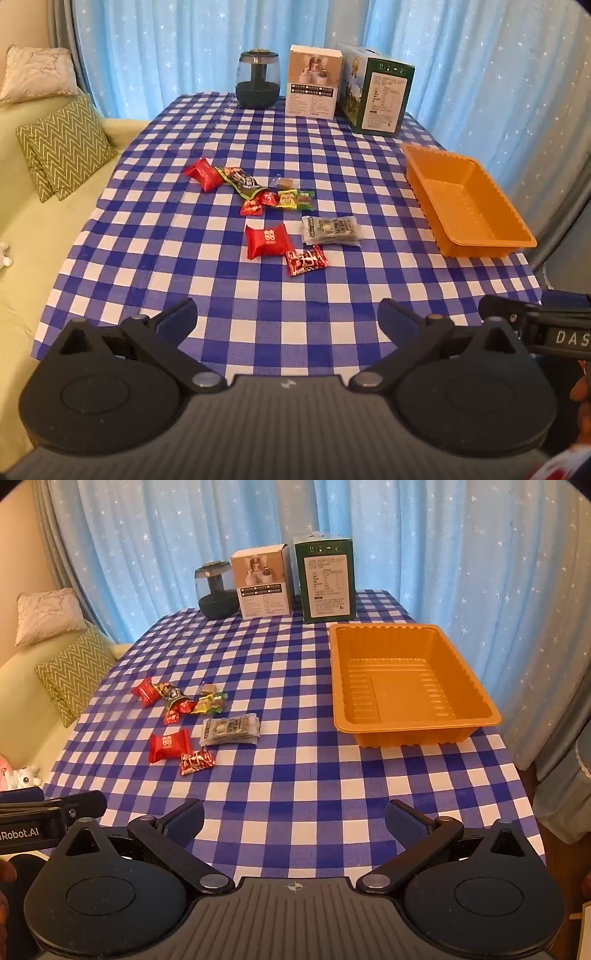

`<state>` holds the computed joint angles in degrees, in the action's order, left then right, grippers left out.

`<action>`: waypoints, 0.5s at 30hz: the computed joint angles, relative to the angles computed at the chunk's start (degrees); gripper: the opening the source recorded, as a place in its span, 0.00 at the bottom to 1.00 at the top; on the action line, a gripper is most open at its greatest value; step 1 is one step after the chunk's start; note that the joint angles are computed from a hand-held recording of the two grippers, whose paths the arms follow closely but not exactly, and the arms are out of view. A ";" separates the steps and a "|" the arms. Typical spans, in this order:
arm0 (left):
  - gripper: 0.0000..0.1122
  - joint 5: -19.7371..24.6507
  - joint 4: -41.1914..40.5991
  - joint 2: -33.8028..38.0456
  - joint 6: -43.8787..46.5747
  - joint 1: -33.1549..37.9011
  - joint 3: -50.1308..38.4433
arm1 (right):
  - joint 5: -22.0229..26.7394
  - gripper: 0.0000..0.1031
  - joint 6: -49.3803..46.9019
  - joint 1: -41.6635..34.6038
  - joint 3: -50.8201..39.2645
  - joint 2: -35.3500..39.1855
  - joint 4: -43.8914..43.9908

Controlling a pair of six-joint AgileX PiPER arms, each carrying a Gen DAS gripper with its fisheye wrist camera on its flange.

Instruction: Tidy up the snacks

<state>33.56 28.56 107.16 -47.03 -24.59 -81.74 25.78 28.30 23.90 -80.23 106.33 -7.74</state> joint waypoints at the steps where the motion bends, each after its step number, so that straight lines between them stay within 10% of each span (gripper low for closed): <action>1: 0.92 -0.31 -0.64 -0.08 0.43 0.16 0.02 | 0.33 1.00 -0.51 -0.05 -0.11 0.00 0.56; 15: 0.92 -2.23 -2.59 -0.74 3.02 0.49 0.92 | -0.10 1.00 -0.59 -0.05 -0.04 -0.22 0.42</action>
<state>31.33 25.97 106.41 -44.02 -24.11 -80.82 25.68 27.71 23.85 -80.27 106.12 -7.32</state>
